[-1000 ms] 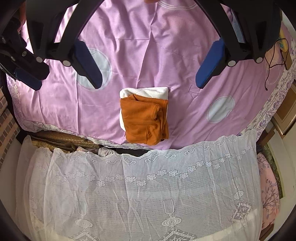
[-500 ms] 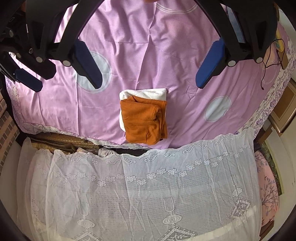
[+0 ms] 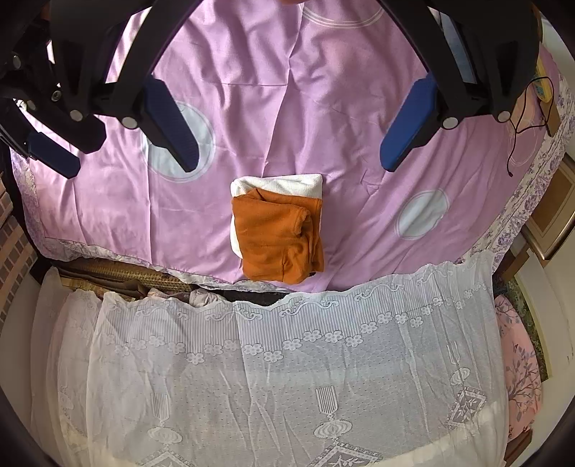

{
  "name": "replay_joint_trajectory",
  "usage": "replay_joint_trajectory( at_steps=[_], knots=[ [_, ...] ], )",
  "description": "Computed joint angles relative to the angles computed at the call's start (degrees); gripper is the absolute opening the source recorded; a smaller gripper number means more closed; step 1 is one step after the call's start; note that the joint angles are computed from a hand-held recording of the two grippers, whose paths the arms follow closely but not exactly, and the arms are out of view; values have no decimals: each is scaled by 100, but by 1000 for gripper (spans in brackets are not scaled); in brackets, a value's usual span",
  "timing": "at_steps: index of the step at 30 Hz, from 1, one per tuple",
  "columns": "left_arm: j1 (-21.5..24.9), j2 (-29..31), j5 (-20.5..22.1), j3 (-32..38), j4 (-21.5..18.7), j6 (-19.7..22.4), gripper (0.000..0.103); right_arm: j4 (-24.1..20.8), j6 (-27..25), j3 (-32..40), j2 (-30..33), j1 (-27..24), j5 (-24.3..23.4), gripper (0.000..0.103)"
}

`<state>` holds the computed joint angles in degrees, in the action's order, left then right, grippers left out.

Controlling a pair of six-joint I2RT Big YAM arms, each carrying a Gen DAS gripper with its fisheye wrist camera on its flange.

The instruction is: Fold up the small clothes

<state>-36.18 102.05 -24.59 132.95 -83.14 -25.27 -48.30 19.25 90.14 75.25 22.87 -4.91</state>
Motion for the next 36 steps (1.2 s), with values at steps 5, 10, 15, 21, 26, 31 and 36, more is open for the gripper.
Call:
replay_joint_trajectory(
  at_steps=[5, 10, 15, 21, 26, 31, 36],
  knots=[
    [-4, 2, -1, -1, 2, -6, 98, -22, 49, 12, 7, 20, 14, 75],
    [5, -9, 25, -53, 33, 21, 98, -11, 93, 5, 7, 2, -15, 75],
    [18, 2, 86, -51, 28, 29, 98, -13, 103, 4, 5, -5, -15, 75],
    [17, 34, 112, 2, 12, 40, 98, -30, 125, 10, 16, 2, -19, 75],
    [18, 18, 15, -34, 91, 75, 98, -24, 145, 20, 25, -12, -41, 75],
    [8, 123, -54, 165, -74, 121, 98, -14, 218, 23, 25, -6, -28, 75],
    [63, 179, 72, 298, -166, 36, 98, -7, 211, 12, 7, 16, 3, 75]
  ],
)
